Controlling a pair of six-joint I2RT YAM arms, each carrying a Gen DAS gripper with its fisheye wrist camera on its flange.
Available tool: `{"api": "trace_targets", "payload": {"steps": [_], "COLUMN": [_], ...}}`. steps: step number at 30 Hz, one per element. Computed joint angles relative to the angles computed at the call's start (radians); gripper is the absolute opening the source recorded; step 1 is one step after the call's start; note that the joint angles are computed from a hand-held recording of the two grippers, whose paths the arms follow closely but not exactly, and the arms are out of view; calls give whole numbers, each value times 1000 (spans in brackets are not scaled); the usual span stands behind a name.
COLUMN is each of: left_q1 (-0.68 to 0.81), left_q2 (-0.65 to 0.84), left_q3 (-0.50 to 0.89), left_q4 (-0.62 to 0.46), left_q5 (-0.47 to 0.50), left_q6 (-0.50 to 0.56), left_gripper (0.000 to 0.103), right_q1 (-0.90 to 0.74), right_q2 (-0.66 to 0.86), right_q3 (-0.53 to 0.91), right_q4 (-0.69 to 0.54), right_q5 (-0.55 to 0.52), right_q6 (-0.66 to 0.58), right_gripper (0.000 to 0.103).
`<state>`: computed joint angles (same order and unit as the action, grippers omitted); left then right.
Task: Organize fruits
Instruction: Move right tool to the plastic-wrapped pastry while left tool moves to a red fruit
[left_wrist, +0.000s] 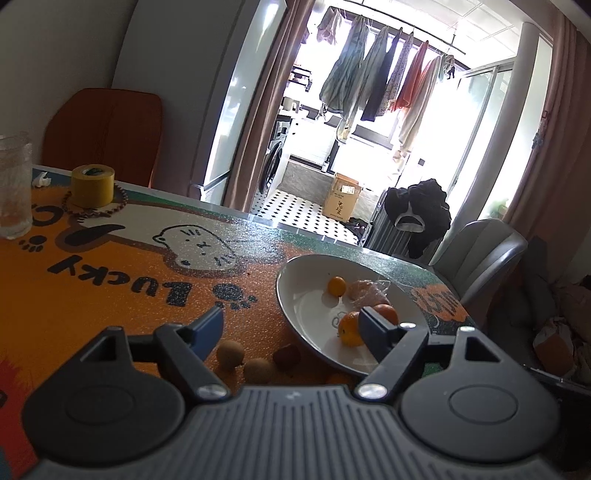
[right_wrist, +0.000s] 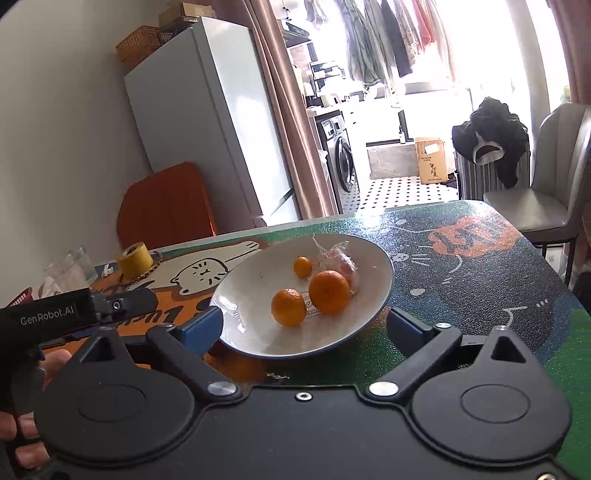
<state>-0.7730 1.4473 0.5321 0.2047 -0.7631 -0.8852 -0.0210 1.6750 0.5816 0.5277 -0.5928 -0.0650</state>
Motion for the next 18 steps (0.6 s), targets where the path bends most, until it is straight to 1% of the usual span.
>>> {"api": "trace_targets", "payload": {"steps": [3,5,8,10,18], "left_q1": [-27,-41,-63,-78,-141], "left_q2": [-30,-57,-89,-115,-206], "left_q3": [-11,-27,-47,-65,-128], "left_q4": [-49,-64,-93,-101,-139], "left_q5": [-27,-30,-40,-47,-91], "left_q6": [-30,-39,-56,-64,-95], "left_gripper": [81,81,83,92,101], "right_q1": [1,3,18,26,47], "right_q2": [-22,-41,-69,-85,-152], "right_q3": [-24,-42,-68,-86,-156], "right_q4": [8,5,-1,-7,-10], "right_q5": [4,7,38,54,87], "right_q6": [-2,-8,-21,-25,-33], "right_gripper": [100,103,103,103,103]}}
